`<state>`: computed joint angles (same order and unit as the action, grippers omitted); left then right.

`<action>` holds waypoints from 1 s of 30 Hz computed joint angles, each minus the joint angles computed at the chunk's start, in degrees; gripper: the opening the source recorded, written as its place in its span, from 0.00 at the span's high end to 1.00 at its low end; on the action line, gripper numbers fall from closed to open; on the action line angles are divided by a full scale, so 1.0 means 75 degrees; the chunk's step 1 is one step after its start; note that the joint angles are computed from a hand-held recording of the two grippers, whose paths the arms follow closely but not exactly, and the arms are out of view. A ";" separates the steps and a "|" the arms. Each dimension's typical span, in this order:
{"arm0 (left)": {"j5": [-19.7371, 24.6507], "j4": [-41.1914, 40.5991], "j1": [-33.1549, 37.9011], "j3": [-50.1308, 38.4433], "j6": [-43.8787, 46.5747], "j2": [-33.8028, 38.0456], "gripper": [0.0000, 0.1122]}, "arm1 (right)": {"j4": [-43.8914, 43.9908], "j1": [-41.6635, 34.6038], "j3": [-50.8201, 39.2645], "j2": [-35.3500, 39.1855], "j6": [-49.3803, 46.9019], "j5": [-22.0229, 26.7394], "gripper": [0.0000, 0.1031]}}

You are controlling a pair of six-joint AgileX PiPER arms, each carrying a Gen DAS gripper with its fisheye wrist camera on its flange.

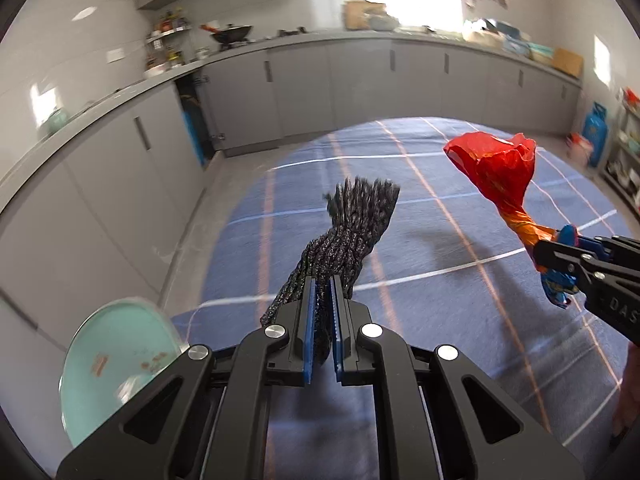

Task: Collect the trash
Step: 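Carry the black mesh sleeve with the left gripper while the right gripper carries the wrapper over the bin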

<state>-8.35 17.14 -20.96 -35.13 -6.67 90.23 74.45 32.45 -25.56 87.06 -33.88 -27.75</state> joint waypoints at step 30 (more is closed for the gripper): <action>-0.2820 0.8933 0.6569 0.1779 -0.6851 -0.3077 0.93 | 0.0153 0.2413 -0.3495 0.2291 -0.1149 -0.0362 0.80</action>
<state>-29.50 84.14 28.31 -21.79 -58.05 67.16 75.60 50.54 -51.77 104.24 -42.49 -30.47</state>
